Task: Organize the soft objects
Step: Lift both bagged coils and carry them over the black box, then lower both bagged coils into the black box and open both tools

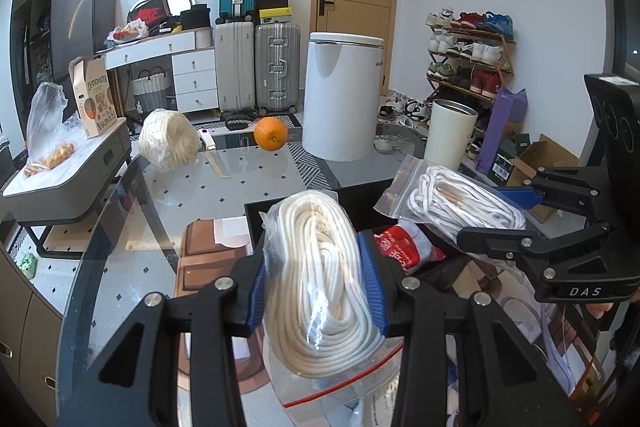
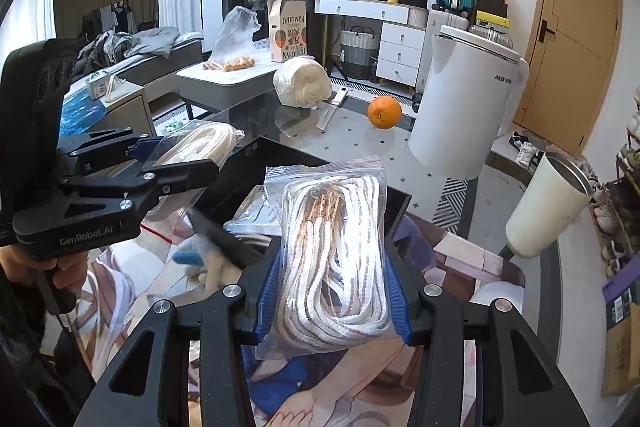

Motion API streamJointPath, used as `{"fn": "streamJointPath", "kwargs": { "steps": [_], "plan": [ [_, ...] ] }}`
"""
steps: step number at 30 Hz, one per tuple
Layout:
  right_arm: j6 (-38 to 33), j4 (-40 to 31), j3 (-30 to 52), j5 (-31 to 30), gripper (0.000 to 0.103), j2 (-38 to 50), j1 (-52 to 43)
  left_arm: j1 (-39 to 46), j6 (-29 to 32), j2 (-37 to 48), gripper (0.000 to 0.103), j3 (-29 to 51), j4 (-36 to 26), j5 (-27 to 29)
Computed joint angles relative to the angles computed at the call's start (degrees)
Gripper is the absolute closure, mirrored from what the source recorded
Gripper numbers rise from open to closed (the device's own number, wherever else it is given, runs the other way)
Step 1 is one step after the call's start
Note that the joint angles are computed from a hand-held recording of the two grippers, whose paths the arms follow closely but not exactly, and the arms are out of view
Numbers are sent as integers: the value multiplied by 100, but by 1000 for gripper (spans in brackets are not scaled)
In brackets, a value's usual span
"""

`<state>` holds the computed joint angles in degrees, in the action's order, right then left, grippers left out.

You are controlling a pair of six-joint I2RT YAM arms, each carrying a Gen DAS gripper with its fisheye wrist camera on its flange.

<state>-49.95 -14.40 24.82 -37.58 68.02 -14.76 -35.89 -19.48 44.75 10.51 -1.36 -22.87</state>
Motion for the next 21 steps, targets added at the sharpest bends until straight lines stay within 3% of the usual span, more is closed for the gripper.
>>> {"fn": "streamJointPath", "kwargs": {
  "steps": [10,21],
  "plan": [
    [286,553,236,625,57,666,777,573,273,413,63,-41,501,487],
    [-480,209,1049,1056,57,1626,1542,787,364,683,63,-42,760,652]
  ]
}}
